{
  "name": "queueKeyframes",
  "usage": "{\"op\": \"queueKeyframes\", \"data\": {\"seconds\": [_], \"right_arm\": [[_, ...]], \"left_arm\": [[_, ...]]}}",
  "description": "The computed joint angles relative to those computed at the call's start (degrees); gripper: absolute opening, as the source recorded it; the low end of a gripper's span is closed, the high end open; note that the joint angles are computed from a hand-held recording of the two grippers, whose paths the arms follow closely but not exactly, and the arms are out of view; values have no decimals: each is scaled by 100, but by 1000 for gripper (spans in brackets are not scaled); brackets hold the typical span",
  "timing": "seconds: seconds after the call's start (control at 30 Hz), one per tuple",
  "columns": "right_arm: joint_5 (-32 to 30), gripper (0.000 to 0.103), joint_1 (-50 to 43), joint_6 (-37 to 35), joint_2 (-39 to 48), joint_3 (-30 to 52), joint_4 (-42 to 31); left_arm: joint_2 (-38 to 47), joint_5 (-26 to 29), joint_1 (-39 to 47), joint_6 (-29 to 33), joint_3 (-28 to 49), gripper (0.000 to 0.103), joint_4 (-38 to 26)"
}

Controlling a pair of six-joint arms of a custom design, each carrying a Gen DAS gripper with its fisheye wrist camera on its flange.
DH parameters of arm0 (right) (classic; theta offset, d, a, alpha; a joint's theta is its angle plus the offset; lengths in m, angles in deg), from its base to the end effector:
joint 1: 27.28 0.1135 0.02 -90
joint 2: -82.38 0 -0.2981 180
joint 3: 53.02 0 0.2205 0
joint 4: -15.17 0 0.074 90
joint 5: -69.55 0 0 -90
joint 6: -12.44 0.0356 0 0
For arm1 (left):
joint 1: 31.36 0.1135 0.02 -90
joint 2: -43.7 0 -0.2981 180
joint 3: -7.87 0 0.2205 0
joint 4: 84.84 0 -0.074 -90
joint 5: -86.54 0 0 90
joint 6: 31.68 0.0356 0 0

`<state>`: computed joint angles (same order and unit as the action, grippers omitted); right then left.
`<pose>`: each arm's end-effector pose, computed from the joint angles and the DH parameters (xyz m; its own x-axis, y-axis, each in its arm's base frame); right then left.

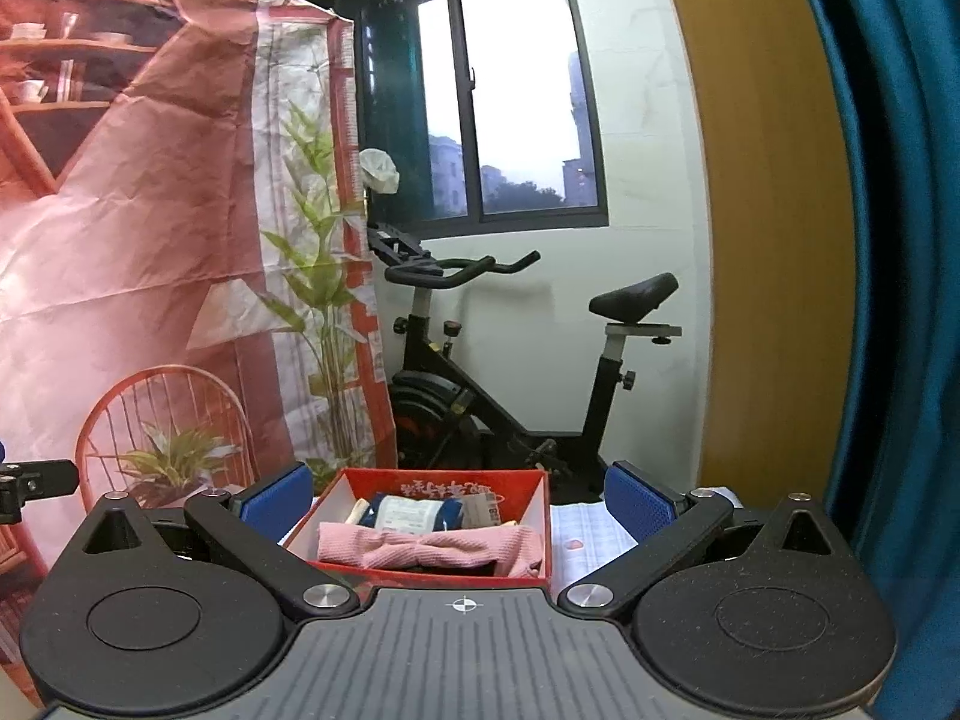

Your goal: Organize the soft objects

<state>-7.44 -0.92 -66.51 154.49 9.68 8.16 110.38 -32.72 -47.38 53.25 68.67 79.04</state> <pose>0.2278 0.1039 0.3304 -0.2944 0.0625 -0.9536 -0.1861 0.9750 0.1214 0.2150 -0.0436 0.3253 -0.3414 0.0178 -0.9397 -0.2259 0.9690 0.1004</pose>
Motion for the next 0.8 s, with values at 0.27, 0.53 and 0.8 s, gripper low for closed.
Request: {"op": "queueKeyframes", "data": {"seconds": [0.27, 0.53, 0.8], "right_arm": [[-84, 103, -94, 8, -27, -32, -7], [-123, 103, -160, 11, -48, -45, -9], [-112, 103, -153, 17, -47, -48, -11]], "left_arm": [[0, -36, -15, -44, 19, 103, -37], [12, -5, 24, -43, 47, 103, -73], [20, -34, -5, -75, 60, 103, -92]]}}
